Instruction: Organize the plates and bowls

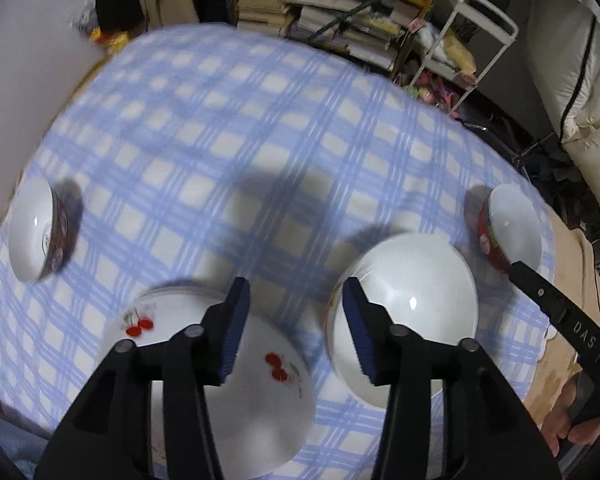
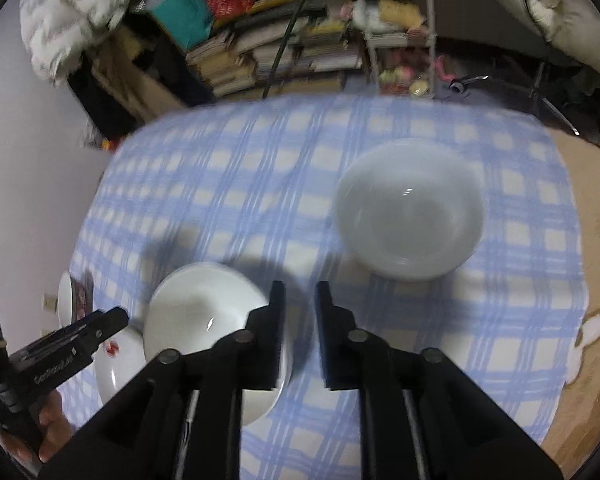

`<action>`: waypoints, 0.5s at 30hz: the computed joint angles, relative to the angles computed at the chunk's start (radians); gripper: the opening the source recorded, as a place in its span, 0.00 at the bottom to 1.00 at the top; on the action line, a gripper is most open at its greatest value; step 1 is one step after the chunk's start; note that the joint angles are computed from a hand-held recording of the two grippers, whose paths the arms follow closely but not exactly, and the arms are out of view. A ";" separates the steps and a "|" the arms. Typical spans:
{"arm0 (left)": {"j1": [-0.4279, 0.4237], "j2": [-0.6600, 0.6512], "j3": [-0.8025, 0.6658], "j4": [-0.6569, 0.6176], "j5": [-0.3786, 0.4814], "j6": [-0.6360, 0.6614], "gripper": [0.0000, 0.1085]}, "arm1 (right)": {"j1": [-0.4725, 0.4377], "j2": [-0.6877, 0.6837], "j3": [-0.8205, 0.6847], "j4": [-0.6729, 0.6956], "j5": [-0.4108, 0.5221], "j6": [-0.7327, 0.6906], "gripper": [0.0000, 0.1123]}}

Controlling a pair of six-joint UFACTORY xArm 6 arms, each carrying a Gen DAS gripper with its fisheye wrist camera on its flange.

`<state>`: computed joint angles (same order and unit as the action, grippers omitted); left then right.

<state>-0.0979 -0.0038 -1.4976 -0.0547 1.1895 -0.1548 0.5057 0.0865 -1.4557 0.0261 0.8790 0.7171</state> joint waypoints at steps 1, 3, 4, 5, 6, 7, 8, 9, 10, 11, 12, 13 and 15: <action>-0.007 0.005 -0.015 0.011 -0.003 -0.007 0.45 | -0.008 -0.012 0.014 -0.022 -0.019 0.024 0.32; -0.025 0.014 -0.042 0.034 -0.005 -0.016 0.46 | -0.025 -0.029 0.034 -0.030 -0.041 0.032 0.43; -0.037 0.024 -0.059 0.044 -0.009 -0.014 0.47 | -0.037 -0.040 0.047 -0.042 -0.049 0.052 0.49; -0.051 0.034 -0.077 0.055 -0.015 -0.008 0.50 | -0.044 -0.043 0.053 -0.051 -0.057 0.073 0.54; -0.063 0.044 -0.092 0.066 -0.018 -0.003 0.53 | -0.056 -0.054 0.065 -0.056 -0.067 0.090 0.57; -0.082 0.055 -0.110 0.083 -0.026 0.005 0.60 | -0.069 -0.066 0.082 -0.058 -0.080 0.103 0.61; -0.096 0.063 -0.122 0.094 -0.031 0.010 0.65 | -0.085 -0.077 0.099 -0.051 -0.101 0.117 0.67; -0.109 0.072 -0.135 0.105 -0.036 0.018 0.67 | -0.092 -0.080 0.106 -0.050 -0.110 0.127 0.71; -0.125 0.088 -0.154 0.115 -0.040 0.030 0.68 | -0.103 -0.087 0.116 -0.051 -0.117 0.140 0.78; -0.141 0.109 -0.181 0.113 -0.031 0.056 0.69 | -0.113 -0.093 0.123 -0.057 -0.120 0.158 0.82; -0.150 0.130 -0.209 0.093 -0.015 0.087 0.69 | -0.119 -0.094 0.127 -0.066 -0.122 0.175 0.82; -0.156 0.149 -0.232 0.058 -0.003 0.118 0.69 | -0.128 -0.097 0.134 -0.071 -0.124 0.184 0.83; -0.170 0.172 -0.245 0.025 -0.017 0.116 0.69 | -0.140 -0.100 0.143 -0.067 -0.123 0.177 0.83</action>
